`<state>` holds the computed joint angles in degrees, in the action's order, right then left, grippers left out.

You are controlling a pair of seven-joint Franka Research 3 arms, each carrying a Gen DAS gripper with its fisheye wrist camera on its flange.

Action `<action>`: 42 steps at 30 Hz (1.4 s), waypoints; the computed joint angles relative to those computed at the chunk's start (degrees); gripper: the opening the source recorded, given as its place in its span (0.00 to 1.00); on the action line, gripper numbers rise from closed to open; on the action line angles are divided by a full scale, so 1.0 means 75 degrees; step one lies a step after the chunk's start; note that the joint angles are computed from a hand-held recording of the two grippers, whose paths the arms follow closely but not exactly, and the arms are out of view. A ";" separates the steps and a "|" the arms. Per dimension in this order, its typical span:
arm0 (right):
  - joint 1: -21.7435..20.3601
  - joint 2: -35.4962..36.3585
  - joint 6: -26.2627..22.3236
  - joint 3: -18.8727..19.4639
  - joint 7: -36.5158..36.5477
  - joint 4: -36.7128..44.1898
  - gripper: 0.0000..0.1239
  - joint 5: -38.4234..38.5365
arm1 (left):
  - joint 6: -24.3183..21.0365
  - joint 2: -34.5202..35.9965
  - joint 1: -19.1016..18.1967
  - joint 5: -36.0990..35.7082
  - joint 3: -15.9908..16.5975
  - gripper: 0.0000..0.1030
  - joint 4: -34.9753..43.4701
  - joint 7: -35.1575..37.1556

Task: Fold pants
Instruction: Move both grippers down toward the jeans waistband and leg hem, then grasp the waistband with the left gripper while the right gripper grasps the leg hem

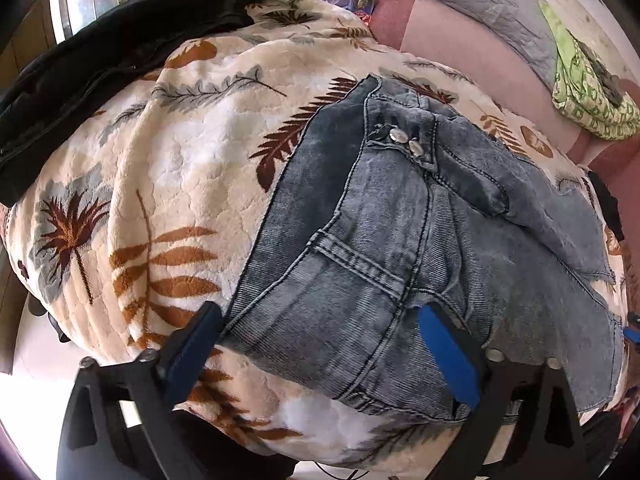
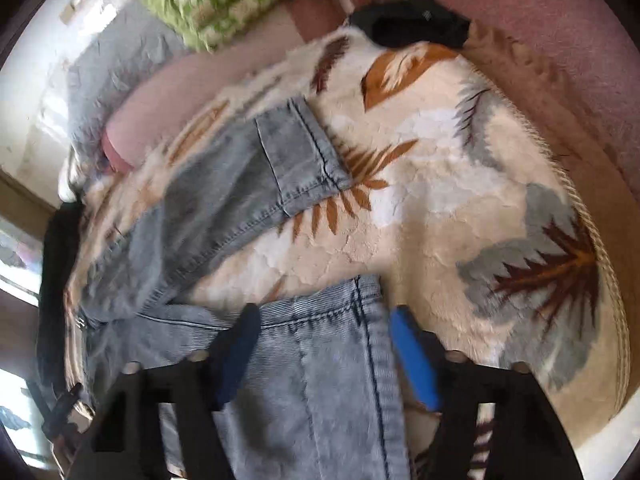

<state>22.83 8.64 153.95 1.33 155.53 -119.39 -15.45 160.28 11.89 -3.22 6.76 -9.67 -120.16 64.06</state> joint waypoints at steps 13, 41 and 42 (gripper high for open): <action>0.0179 0.0614 -0.1194 -0.0020 -0.0572 0.0893 0.44 -0.0090 | -0.0166 0.0131 0.0380 -0.1486 -0.0228 0.81 0.0146 0.0933; 0.0291 -0.0164 -0.0980 -0.0168 0.0914 0.0231 0.52 -0.1563 | -0.0434 -0.0175 -0.0227 0.2390 0.0433 0.26 -0.0091 -0.1638; 0.0200 -0.0483 -0.0744 -0.0040 0.0798 -0.0149 0.54 -0.1269 | -0.0410 -0.0153 -0.0183 0.2285 0.0409 0.30 -0.0082 -0.1576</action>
